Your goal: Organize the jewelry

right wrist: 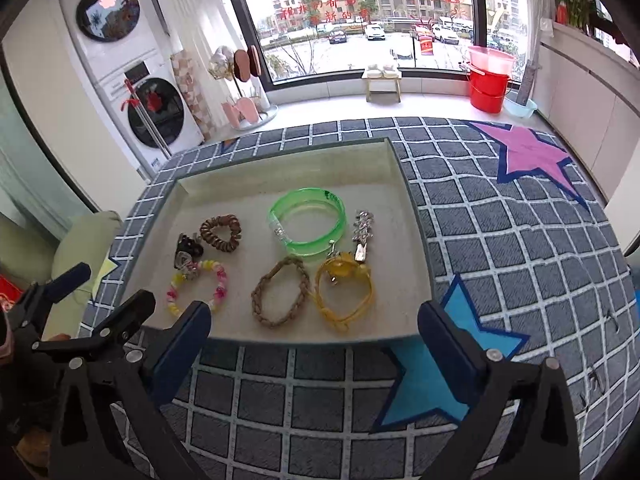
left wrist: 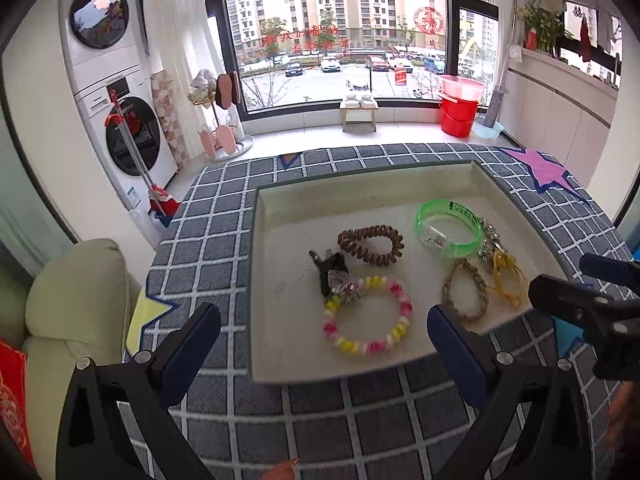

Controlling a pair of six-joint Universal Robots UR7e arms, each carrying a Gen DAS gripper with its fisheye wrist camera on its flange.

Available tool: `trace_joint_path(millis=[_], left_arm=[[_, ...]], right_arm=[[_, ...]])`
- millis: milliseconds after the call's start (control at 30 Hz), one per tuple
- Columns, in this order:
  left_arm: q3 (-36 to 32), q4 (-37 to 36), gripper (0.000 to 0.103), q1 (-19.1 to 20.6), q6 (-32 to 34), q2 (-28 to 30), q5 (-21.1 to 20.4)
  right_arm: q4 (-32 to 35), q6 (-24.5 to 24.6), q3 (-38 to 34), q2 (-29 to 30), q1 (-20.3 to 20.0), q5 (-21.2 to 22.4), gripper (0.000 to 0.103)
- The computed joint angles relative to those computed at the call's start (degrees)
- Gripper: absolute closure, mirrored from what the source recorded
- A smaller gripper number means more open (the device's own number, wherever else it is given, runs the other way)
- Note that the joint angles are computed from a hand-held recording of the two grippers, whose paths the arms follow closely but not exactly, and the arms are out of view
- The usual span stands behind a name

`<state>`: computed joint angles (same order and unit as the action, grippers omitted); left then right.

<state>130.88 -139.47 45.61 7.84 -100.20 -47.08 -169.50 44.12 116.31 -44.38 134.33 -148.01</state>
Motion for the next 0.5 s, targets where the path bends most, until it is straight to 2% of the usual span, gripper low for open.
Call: trace_joint_path(millis=[200,500], left_arm=[[3.85,4.11,0.000,-2.38,-1.76,-6.93,2.41],[6.46,17.33,0.000,-6.07,-11.06,-17.60,3.98]], right_arm=[[6.97,5.84,0.38,0.32,2.47,-1.83,0.000],[14.09,14.40,1.50,0.35,6.34,-2.15,0.000]])
